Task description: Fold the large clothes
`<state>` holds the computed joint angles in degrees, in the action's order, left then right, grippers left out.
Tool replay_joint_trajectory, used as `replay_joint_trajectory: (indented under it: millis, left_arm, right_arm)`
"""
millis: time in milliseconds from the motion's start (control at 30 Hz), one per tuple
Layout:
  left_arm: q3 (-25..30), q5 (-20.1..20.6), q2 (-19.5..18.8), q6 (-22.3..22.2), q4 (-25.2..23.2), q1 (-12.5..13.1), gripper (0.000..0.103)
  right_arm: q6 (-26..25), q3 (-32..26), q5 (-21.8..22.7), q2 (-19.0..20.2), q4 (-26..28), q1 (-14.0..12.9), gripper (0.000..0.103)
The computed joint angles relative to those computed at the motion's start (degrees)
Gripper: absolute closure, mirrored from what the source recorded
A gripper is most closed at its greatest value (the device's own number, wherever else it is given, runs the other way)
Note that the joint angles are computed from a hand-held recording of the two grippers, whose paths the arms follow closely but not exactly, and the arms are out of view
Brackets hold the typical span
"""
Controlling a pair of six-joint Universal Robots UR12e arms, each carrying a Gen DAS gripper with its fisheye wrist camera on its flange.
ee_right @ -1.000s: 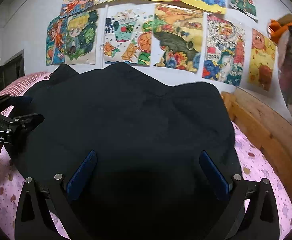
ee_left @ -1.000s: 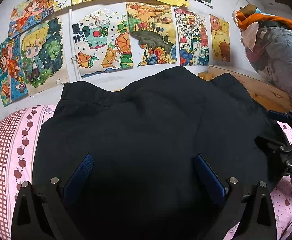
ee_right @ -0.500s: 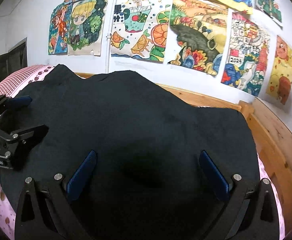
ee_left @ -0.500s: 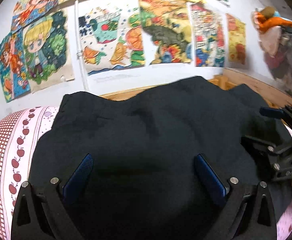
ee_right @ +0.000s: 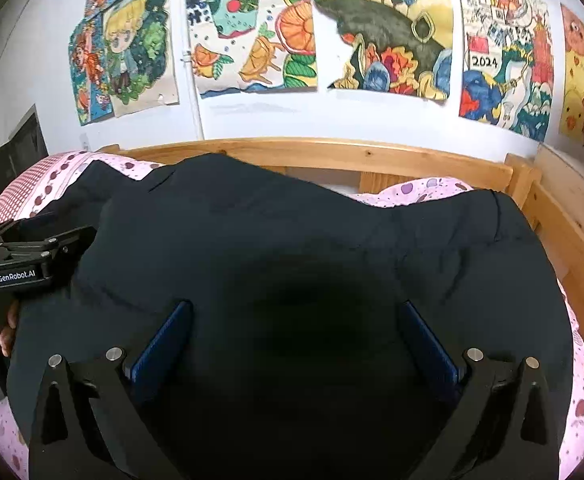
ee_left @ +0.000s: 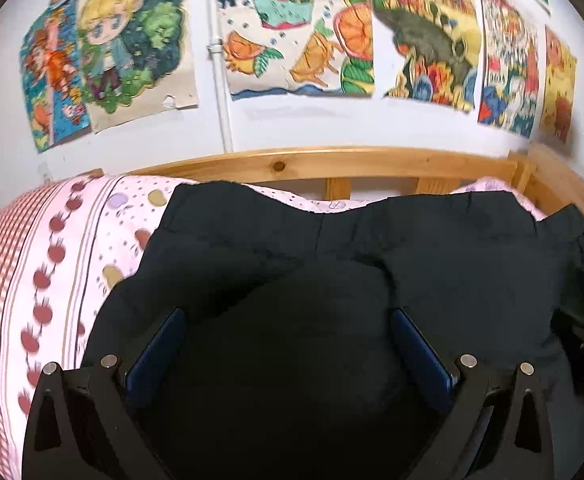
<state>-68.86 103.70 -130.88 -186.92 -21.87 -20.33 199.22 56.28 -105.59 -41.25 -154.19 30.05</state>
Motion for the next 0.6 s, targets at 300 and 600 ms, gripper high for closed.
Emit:
replay_joint_trajectory:
  millis: [300,600]
  left_arm:
    - [2.5,-7.4,-2.1,-0.7,-2.7,1.6,0.000]
    - [1.9,-7.0,-3.2,-0.1,2.2,1.2,0.000]
  right_arm:
    - [6.6,-0.8,15.5,1.8,0.8,-4.0,0.001]
    - [7.4,0.0,17.0,3.0,-4.5,-4.0,0.001]
